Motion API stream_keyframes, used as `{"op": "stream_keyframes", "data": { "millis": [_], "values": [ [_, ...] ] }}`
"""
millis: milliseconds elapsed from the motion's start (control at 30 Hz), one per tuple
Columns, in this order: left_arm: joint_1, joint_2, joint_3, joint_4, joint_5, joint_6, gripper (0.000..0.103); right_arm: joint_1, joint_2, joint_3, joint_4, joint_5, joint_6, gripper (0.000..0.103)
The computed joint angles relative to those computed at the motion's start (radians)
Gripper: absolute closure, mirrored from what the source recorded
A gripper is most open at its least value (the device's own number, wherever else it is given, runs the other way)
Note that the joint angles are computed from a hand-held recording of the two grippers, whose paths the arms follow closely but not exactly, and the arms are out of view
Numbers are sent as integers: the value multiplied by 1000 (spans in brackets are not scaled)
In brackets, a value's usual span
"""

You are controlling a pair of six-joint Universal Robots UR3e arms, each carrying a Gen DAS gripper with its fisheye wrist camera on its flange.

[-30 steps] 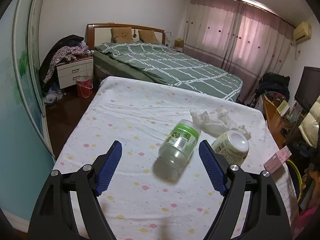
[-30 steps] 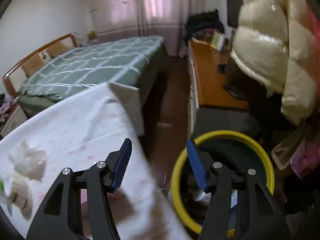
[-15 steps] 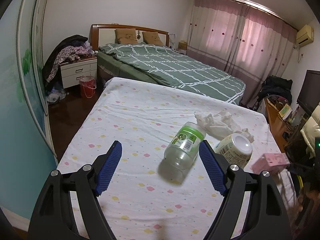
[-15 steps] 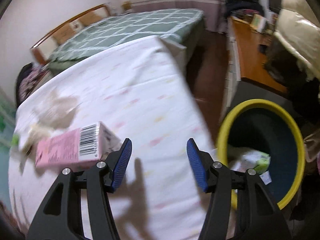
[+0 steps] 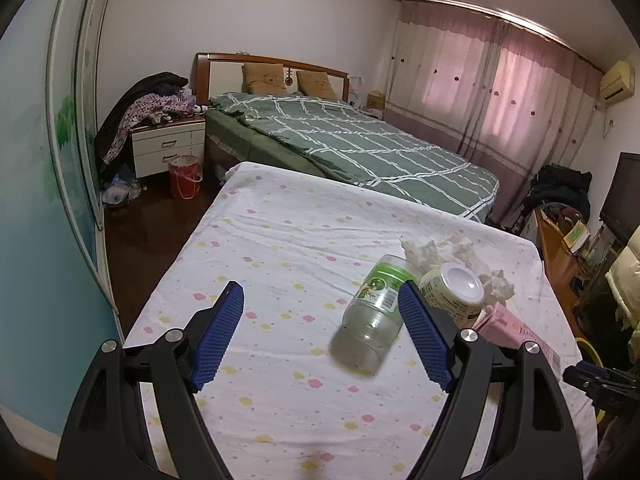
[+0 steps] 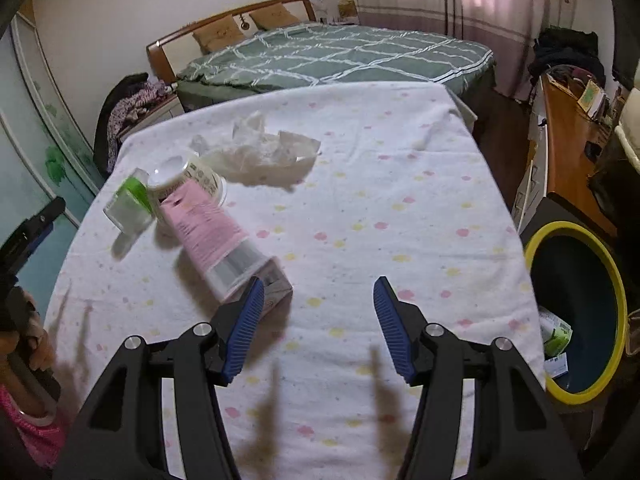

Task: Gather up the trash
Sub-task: 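Grasp the pink strawberry milk carton with the right gripper, then carry the milk carton into the bin and open the right gripper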

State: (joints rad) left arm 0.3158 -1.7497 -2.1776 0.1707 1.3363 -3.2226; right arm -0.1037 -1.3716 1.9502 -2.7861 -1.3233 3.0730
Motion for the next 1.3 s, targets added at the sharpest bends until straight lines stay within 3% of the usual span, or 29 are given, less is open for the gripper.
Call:
{"op": "stream_keyframes", "data": {
  "millis": [267, 567, 800, 933, 1000, 1300],
  "values": [
    [1, 4, -10, 16, 3, -5, 23, 34, 104, -91, -29, 59, -25, 36],
    [-13, 3, -12, 18, 23, -1, 23, 142, 252, -238, -37, 7, -66, 30],
    [-16, 2, -13, 21, 26, 1, 23, 139, 240, -212, -61, 2, -56, 51],
    [-22, -2, -13, 28, 31, 7, 23, 118, 199, -138, -109, 4, -31, 56],
    [-26, -3, -14, 31, 32, 11, 23, 98, 161, -80, -141, 18, -21, 66],
    [-38, -5, -13, 30, 31, 27, 23, -5, -6, 130, -251, -10, 31, 66]
  ]
}}
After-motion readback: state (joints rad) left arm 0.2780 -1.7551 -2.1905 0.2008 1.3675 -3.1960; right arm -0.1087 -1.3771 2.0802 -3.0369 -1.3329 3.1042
